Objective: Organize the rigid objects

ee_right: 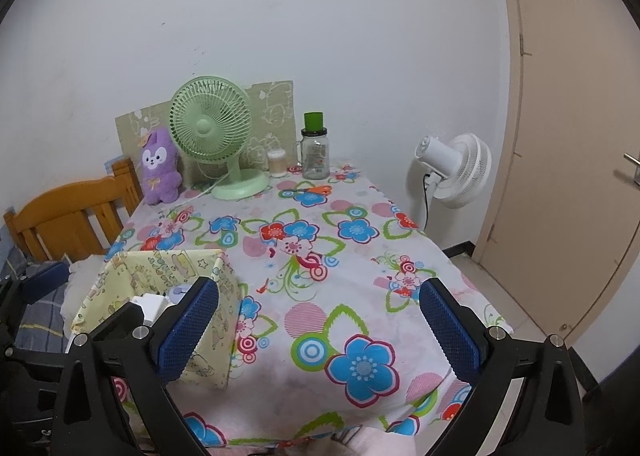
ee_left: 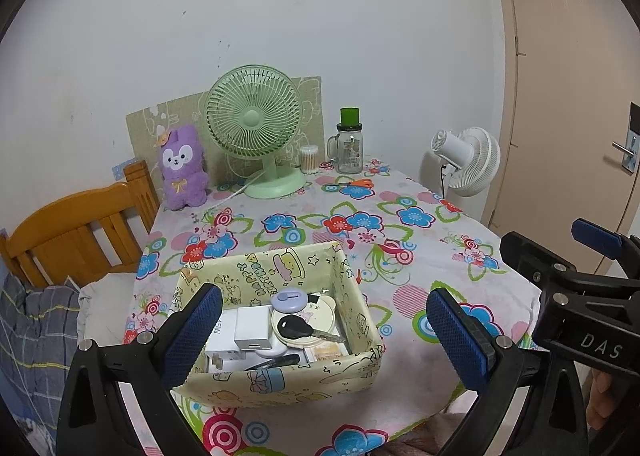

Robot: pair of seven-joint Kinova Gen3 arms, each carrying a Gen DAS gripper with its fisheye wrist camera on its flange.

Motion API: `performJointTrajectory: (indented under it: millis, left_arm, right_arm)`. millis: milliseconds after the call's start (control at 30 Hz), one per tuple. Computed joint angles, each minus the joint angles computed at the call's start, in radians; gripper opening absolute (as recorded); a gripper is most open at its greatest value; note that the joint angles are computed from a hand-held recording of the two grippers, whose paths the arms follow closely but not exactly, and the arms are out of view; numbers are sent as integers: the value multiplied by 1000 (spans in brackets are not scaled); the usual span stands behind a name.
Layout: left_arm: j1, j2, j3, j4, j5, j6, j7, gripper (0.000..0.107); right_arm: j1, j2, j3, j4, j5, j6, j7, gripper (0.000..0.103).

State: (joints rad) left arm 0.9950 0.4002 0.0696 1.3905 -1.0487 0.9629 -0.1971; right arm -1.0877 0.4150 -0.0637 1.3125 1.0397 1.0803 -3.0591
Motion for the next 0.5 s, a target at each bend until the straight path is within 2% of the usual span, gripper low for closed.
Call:
performJointTrajectory:
  millis: [100,500]
  left_arm:
    - [-15,-3,8,-4,31,-11,-20,103]
    - [-3,8,-1,-27,48,10,-35,103]
  right_arm:
    - [-5,2,1,-2,7,10,0,102]
    - [-12,3,0,4,30,35,-24,103]
